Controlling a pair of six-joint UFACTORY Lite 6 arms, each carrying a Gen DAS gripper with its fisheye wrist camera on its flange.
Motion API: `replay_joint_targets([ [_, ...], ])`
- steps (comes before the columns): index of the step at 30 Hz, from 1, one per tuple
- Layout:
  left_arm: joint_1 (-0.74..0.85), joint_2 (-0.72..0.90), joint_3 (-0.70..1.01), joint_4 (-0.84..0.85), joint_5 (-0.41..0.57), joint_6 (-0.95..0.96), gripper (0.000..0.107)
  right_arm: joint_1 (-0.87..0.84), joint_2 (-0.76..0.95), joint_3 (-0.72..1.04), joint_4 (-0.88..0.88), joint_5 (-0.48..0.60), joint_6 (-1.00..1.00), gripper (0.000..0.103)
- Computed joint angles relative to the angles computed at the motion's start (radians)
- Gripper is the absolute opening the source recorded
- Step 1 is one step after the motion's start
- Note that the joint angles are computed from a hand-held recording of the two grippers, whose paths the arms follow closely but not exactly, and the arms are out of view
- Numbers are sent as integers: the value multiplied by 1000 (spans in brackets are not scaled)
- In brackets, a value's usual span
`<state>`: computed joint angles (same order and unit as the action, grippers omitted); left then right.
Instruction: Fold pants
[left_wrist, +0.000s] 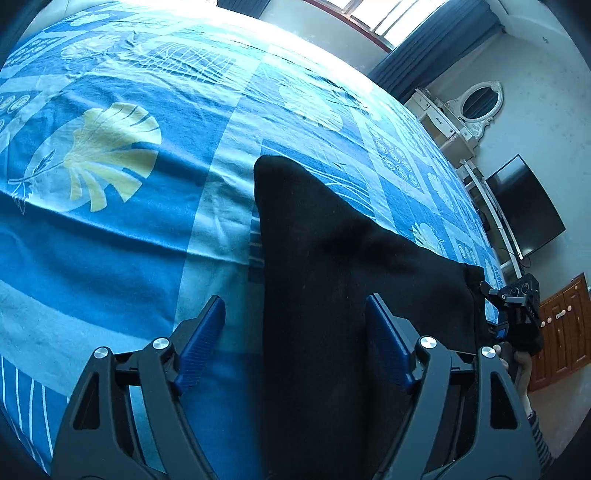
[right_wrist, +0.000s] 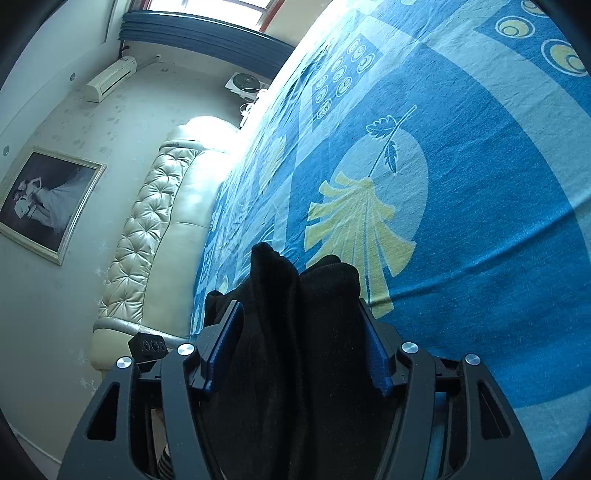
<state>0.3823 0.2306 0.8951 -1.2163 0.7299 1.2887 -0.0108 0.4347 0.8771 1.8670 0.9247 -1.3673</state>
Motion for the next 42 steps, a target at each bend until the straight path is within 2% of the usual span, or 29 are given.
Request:
replay_joint_targets([
  [6,226,-167,-238,54,182,93,81,-32,-239,-270,-45,-18,-12,70],
  [10,295,-203,-319,69,267,93,82,-5,-326,-379,-34,-13,-9,72],
  [15,231,-200,-338,2,242,93,89,99,-347,-358,28,-113,-9,82],
  [20,142,-190,-345,-74,213,81,89,171,-313,-294,37,-179,6,82],
  [22,117,-192,-357,-72,214,73,76,202,-325,-295,49,-224,-3,77],
  [23,83,-205,-365,-77,172,53,69,225,-329,-289,47,-255,6,74],
  [24,57,-226,-375,-88,136,51,64,237,-323,-277,26,-274,24,60],
  [27,27,-276,-395,-80,96,17,50,220,-323,-275,1,-248,36,46],
  [30,19,-316,-407,-71,80,-4,38,197,-341,-286,-11,-216,52,41],
  [34,-30,-385,-417,-33,22,-78,34,165,-364,-334,14,-162,29,39],
  [42,-123,-538,-464,89,-57,-259,33,145,-461,-434,-15,-141,50,38],
])
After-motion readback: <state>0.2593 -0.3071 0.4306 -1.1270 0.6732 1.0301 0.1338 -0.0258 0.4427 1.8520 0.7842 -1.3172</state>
